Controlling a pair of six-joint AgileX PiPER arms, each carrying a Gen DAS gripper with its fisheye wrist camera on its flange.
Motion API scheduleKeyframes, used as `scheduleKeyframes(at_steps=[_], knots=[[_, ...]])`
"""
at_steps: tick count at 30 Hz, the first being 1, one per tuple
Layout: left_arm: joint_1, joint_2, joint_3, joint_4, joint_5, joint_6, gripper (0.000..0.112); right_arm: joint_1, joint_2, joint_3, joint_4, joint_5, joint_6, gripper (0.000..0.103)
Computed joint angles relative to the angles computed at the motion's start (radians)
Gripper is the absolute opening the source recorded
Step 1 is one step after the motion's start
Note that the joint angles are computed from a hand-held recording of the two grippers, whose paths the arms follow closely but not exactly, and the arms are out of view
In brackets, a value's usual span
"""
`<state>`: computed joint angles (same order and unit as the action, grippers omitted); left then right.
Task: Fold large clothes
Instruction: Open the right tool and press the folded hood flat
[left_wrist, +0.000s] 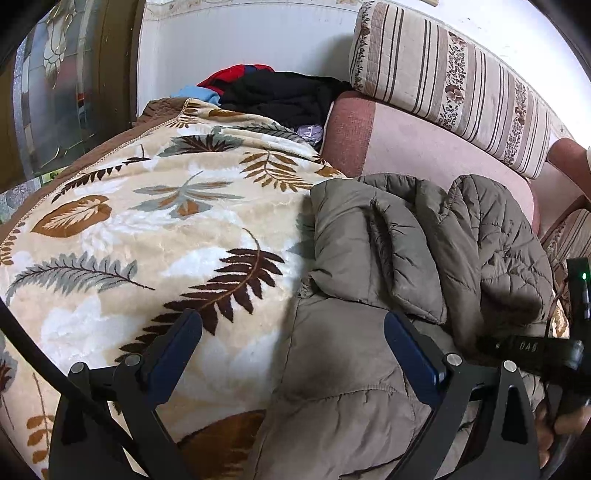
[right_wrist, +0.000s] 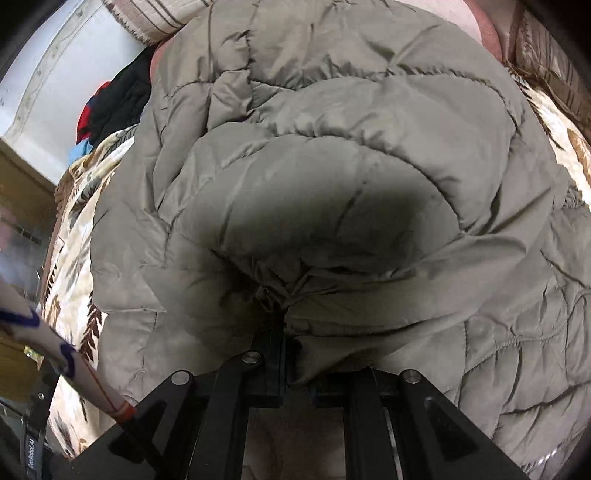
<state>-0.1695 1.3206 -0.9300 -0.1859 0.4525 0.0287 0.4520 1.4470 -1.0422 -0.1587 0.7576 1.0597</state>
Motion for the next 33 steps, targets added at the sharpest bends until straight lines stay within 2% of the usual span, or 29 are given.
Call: scheduleKeyframes(at_steps=[3, 6, 9, 10, 14, 17, 20, 21, 24, 26, 27, 31, 33], knots=[[-0.005, -0.007, 0.005, 0.009, 0.000, -0.003, 0.098, -0.035, -0.030, -0.014, 0.003, 0.025, -0.043, 0.017], [-0.010, -0.021, 0.012, 0.038, -0.011, -0.025, 0.098, -0.006, -0.087, -0.030, -0.077, 0.093, 0.005, 0.036], [0.000, -0.022, 0.010, 0.013, -0.006, -0.003, 0.098, 0.011, -0.153, -0.032, -0.094, 0.150, 0.013, 0.054], [0.005, -0.021, 0.007, 0.000, -0.001, 0.009, 0.098, 0.019, -0.180, -0.032, -0.103, 0.173, 0.017, 0.057], [0.017, -0.023, 0.003, -0.029, 0.006, 0.034, 0.098, 0.071, -0.222, -0.095, -0.162, 0.294, 0.023, 0.057], [0.017, -0.022, 0.003, -0.027, 0.006, 0.033, 0.098, 0.131, -0.191, -0.226, -0.318, 0.393, 0.026, 0.058], [0.018, -0.014, -0.007, -0.030, 0.022, 0.039, 0.098, 0.110, -0.078, -0.373, -0.434, 0.428, -0.009, 0.073], [0.016, -0.011, -0.010, -0.025, 0.026, 0.035, 0.098, 0.082, -0.027, -0.418, -0.457, 0.424, -0.023, 0.076], [0.013, -0.001, -0.019, -0.015, 0.031, 0.028, 0.098, -0.012, 0.120, -0.498, -0.440, 0.404, -0.089, 0.076], [0.007, 0.007, -0.019, 0.010, 0.022, 0.005, 0.098, -0.058, 0.159, -0.468, -0.412, 0.381, -0.106, 0.072], [0.012, 0.012, -0.023, 0.004, 0.026, 0.009, 0.098, -0.070, 0.165, -0.426, -0.406, 0.365, -0.090, 0.070], [0.046, 0.026, -0.040, -0.085, 0.052, 0.075, 0.098, -0.160, 0.105, -0.143, -0.200, 0.180, -0.088, 0.070], [0.044, 0.029, -0.040, -0.078, 0.053, 0.066, 0.098, -0.161, 0.052, -0.055, -0.176, 0.124, -0.088, 0.070]])
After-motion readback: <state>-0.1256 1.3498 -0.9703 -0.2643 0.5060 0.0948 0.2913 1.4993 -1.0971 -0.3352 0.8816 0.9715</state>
